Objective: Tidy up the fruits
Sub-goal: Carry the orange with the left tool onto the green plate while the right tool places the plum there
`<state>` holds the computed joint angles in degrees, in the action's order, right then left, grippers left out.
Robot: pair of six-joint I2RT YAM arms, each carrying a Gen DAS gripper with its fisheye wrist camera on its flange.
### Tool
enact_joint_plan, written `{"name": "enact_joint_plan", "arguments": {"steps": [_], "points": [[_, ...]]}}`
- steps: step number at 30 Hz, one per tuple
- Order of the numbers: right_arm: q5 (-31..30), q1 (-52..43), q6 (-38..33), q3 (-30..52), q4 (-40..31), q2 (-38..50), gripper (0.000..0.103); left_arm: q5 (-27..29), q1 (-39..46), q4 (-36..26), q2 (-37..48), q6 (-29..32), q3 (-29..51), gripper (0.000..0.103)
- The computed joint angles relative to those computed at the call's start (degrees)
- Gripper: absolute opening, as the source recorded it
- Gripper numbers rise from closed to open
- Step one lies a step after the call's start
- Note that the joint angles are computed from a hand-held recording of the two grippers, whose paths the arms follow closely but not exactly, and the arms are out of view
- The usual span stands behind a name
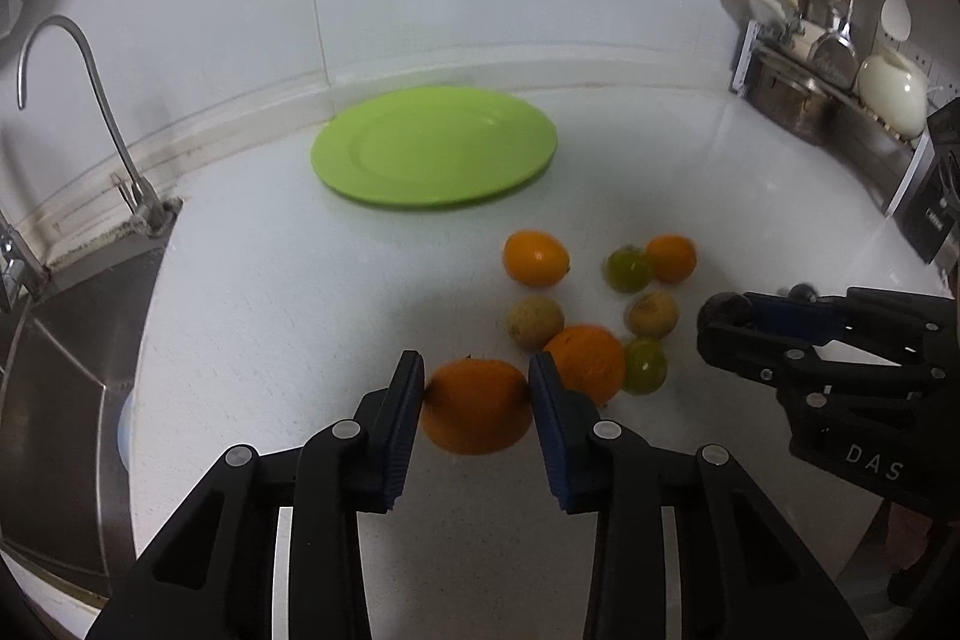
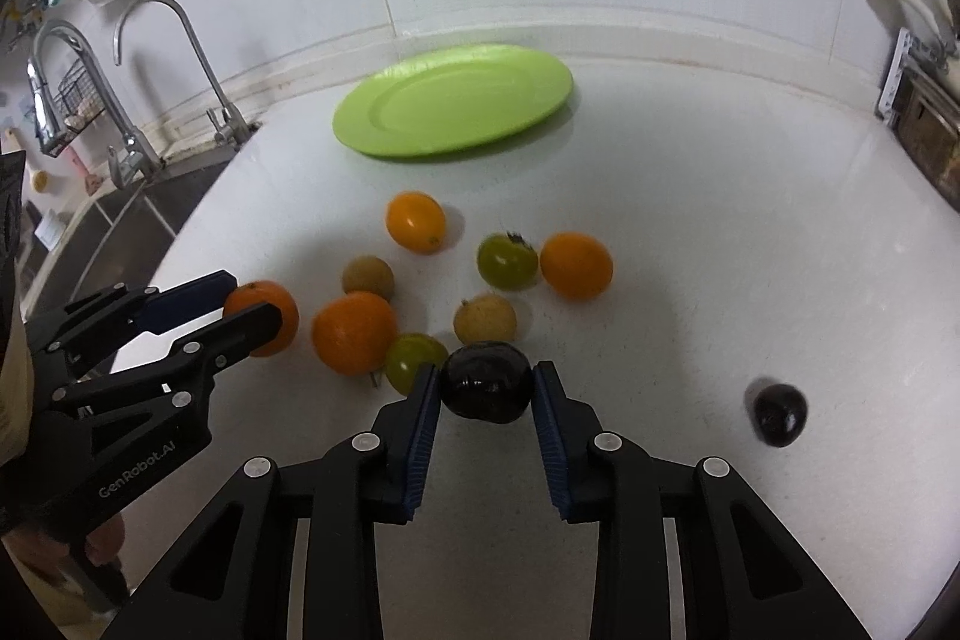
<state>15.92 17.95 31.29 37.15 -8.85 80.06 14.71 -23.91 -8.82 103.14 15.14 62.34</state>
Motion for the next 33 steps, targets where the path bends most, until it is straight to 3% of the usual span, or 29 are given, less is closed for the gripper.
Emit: {"name": "enact_joint_plan", "arguments": {"steps": [7,17,24,33], "points": [[-1.0,-0.8,-4.0,3.1,1.1,-1.1,0.032,1.9,1.2,-0.7,-0.6,-0.2,3.2,0.035],[-4.8,-5.1,-9.5,10.4,5.3,6.3,0.032,3.4,1.7,-2.1,7.1,0.4,14.5,0.035],[-9.9,-10.2,-14.2,22.5,3.2,16.1,0.032,4.4,1.4,-8.2,18.4,0.7,31.0,0.035],[-15.5,-14.8,-16.7,40.6,-4.7,32.3,0.032,5.0,0.7,-19.9,34.6,2.9,54.7,0.035]]}}
